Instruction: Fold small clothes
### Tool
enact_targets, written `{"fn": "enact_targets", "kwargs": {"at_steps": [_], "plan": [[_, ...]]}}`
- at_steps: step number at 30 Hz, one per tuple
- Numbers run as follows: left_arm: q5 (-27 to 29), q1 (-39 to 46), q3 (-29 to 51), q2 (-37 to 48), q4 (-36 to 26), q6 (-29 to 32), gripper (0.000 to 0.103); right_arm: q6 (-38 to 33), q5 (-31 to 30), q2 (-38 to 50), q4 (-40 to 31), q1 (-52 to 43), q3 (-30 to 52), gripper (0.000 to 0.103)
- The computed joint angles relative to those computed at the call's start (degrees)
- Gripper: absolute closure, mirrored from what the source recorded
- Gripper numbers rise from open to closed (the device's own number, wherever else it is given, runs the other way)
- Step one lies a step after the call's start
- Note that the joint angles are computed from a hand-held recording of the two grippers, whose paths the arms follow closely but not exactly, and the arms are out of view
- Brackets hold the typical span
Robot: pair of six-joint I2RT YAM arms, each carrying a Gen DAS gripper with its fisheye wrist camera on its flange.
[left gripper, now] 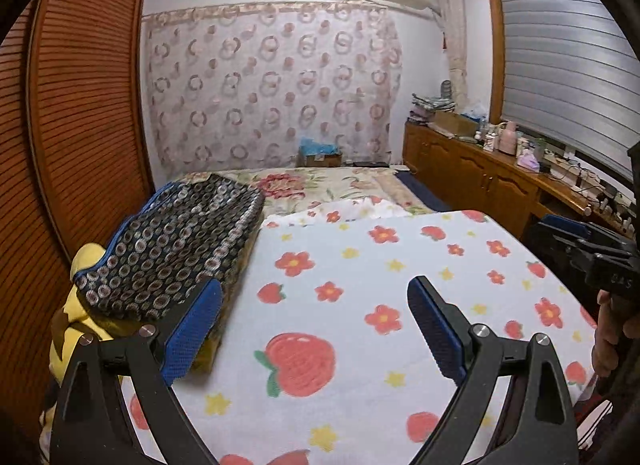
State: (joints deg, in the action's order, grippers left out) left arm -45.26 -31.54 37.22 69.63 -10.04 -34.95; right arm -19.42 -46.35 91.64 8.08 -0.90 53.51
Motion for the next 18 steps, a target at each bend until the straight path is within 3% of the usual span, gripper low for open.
{"fn": "enact_targets", "kwargs": {"at_steps": [8,18], "plan": [[-1.85,-1.88,4.81,-0.48,-2.74,1.34,0.009,6.94,3.82,-8.24,9.93,0.72,-10.37,0.032],[-4.60,-3.41,4.86,-2.32,-3.42,1.98,0.009,10.62,7.69,-12.61,21.19,2.51,-21.70,0.032]]}}
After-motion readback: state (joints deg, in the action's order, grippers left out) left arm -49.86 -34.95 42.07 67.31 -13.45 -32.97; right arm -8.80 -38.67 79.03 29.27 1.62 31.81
